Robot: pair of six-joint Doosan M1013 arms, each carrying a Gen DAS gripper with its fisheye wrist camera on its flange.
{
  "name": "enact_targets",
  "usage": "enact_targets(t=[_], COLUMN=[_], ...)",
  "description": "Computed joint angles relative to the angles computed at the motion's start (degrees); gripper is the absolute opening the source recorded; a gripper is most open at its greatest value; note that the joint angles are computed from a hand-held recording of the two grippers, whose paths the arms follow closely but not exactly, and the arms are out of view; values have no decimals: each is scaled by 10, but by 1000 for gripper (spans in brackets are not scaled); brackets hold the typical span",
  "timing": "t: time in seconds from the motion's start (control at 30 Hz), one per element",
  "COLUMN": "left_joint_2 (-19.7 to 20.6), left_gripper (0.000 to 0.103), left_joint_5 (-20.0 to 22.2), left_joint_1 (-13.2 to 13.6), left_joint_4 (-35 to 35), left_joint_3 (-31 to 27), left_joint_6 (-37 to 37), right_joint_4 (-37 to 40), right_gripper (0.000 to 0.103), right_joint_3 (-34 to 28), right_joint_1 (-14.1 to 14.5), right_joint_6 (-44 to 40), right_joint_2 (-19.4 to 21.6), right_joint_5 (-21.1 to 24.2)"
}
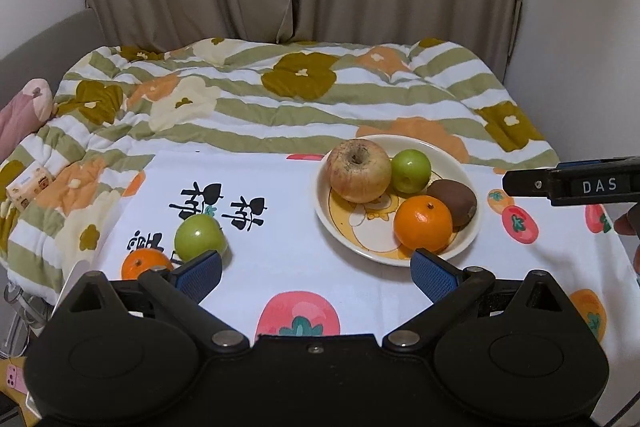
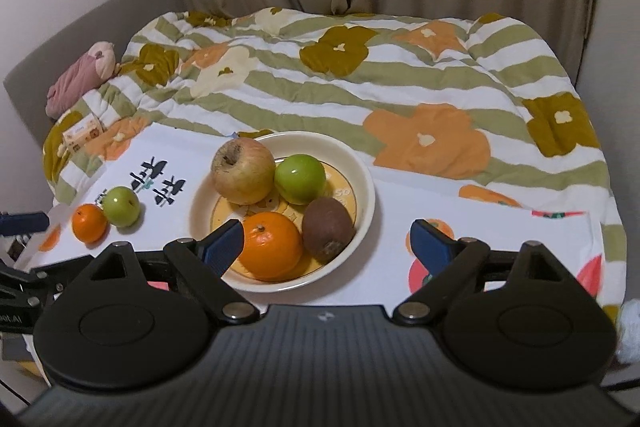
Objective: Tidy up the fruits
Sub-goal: 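Grasp the small orange with the left gripper while the right grasps the green apple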
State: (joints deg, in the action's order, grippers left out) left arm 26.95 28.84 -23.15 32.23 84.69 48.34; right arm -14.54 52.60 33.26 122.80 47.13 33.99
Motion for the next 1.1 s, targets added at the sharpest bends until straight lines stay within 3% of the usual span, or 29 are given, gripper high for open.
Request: enact_targets(t=[0.27, 0.53, 0.8, 1.1], left_joint_2=[-32, -70, -87, -69], left_gripper=[103, 103, 103, 103], left_joint_5=[-34, -94, -130, -147], left_joint_1=[2, 28, 68, 116], left_joint_4=[61, 52, -50, -208], left_joint_3=[50, 97, 116, 105], left_joint_6=[-50, -15, 111, 334], right_joint_4=[-83, -165, -189, -166], right_gripper=[103, 103, 103, 103], right_joint_3=[36, 41, -7, -142], right_joint_1=[27, 68, 98, 116], right_joint_6=[102, 227, 277, 248], right_joint_2=[-29, -37, -11, 68], right_joint_5=[2, 39, 73, 140])
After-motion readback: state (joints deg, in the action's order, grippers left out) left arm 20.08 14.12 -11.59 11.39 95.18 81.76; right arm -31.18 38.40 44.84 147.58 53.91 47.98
